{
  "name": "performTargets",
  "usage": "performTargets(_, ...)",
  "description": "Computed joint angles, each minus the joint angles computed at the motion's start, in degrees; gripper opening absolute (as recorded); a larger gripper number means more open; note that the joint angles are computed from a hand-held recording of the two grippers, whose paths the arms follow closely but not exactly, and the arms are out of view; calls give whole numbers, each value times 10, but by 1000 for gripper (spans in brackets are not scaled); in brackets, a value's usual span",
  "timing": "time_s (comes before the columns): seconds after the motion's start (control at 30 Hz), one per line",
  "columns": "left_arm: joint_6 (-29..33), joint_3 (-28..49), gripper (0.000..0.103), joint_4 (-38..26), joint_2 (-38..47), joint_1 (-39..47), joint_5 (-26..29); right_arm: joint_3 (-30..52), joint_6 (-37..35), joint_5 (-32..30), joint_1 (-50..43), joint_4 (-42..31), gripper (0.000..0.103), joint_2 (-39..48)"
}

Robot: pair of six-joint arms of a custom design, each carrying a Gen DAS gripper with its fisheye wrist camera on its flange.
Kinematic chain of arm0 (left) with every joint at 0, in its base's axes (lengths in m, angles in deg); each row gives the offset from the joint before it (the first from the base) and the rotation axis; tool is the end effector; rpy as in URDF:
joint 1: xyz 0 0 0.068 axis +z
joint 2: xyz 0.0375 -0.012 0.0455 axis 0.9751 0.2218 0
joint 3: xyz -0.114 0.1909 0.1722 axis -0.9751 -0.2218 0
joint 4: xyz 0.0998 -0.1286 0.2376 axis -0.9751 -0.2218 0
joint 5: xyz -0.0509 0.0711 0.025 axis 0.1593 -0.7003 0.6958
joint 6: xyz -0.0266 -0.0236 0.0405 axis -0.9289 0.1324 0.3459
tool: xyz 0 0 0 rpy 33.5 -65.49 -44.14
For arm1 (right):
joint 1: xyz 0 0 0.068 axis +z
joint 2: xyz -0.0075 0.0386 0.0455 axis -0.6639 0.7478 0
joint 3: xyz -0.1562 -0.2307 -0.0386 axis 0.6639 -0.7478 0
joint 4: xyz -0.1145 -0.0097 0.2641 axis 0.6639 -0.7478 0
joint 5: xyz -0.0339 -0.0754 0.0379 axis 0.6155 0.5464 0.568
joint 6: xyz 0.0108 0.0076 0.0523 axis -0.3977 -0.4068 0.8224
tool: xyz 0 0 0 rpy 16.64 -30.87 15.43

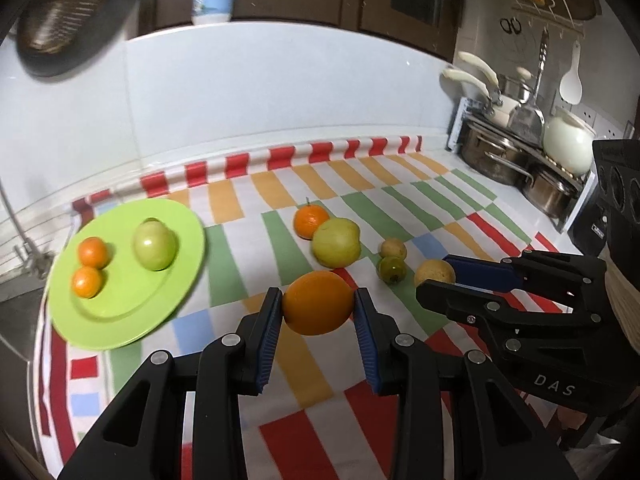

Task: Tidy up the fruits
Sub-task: 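Carry both fruits onto the green plate and open both tools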

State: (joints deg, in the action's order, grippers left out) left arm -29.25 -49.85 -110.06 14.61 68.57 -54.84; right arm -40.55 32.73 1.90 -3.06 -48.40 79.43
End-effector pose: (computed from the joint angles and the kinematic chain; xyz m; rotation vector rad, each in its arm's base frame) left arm 0.2171 -0.0368 0.2318 0.2051 2.2713 -0.2169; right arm 0.2258 0.1763 0.2438 -0.5358 2.2956 0.3385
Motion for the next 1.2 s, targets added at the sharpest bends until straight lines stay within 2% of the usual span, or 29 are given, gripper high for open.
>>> performTargets(0.37, 4, -15, 36, -79, -129, 70, 11, 17, 10, 31, 69, 0, 30, -17)
performTargets(0.63, 63, -16, 36, -129, -171, 186, 69, 47, 25, 63, 129, 10, 30, 13)
performTargets(0.9, 136, 2, 36, -144, -162, 311, 138, 93, 29, 75, 166, 38, 30, 73)
performTargets(1.2, 179, 29, 36, -108, -98, 399, 176, 175, 12, 61, 175, 66, 30, 161)
